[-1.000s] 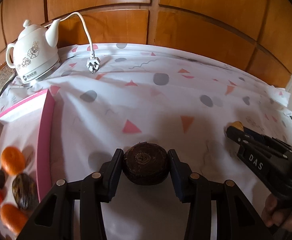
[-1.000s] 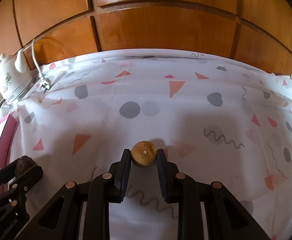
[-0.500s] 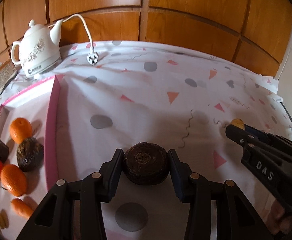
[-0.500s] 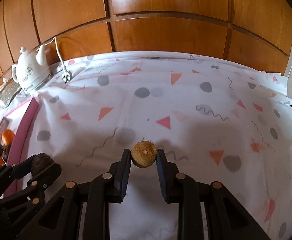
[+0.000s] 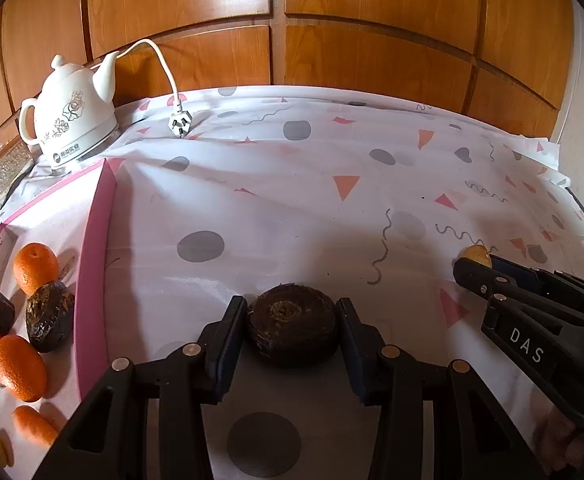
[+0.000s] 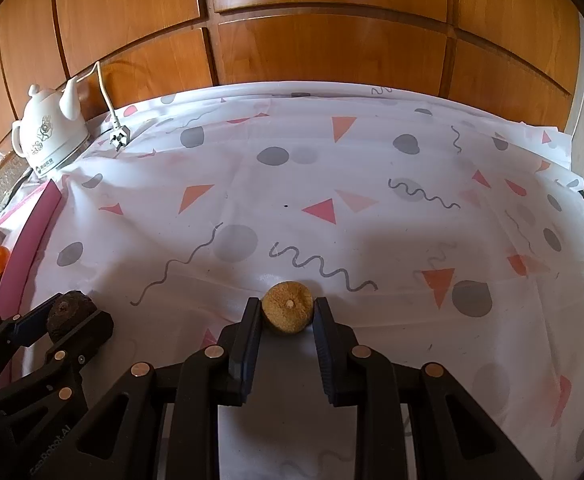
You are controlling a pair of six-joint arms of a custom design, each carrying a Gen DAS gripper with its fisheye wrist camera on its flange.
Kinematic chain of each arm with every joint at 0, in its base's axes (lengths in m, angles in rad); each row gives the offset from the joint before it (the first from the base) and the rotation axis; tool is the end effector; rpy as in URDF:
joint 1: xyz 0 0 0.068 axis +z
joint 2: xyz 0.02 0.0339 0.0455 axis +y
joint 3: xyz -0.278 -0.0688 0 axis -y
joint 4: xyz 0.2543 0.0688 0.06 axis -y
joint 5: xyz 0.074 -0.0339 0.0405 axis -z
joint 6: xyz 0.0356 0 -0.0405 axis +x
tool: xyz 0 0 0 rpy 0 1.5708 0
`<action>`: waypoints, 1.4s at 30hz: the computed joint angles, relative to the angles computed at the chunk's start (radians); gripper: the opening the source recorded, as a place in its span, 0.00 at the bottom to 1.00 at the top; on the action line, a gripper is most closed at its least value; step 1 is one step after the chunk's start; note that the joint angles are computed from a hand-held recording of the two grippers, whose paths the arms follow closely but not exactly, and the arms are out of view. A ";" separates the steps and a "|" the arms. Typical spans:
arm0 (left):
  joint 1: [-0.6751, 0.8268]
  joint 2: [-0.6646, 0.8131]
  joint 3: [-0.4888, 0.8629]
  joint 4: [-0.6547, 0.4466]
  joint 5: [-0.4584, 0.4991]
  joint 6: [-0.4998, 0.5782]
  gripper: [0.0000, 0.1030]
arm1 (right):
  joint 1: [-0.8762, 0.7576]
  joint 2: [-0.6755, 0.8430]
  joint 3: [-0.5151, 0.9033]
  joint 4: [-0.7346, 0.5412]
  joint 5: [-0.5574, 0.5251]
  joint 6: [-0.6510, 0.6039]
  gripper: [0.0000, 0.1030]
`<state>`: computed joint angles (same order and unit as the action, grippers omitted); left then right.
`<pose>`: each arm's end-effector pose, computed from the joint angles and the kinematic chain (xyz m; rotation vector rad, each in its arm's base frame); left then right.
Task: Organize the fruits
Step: 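Lift the dark fruit with the left tool while the right tool holds the biscuit, then lower the dark fruit into the tray with the left tool while the right tool releases the biscuit there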
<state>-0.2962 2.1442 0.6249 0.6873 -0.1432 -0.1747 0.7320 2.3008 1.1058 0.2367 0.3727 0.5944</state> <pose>0.3050 -0.0878 0.0154 0.0789 2.3909 -0.0492 0.3182 0.2685 0.0184 -0.0226 2.4404 0.1123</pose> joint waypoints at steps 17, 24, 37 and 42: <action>0.001 0.005 -0.007 0.021 -0.001 0.008 0.44 | -0.001 0.004 0.000 0.005 0.000 -0.002 0.26; 0.015 -0.060 -0.019 -0.056 0.049 0.002 0.44 | 0.004 0.005 0.008 -0.008 0.011 -0.006 0.25; 0.180 -0.424 -0.245 -0.085 0.195 0.034 0.44 | 0.023 0.004 0.086 -0.147 0.048 -0.060 0.25; 0.368 -0.478 -0.286 -0.097 0.254 0.062 0.44 | 0.064 -0.051 0.069 -0.119 0.041 -0.085 0.25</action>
<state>0.0713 1.6661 0.3393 0.5901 0.1107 -0.1128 0.7957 2.2495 1.1745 0.1175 0.4133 0.5096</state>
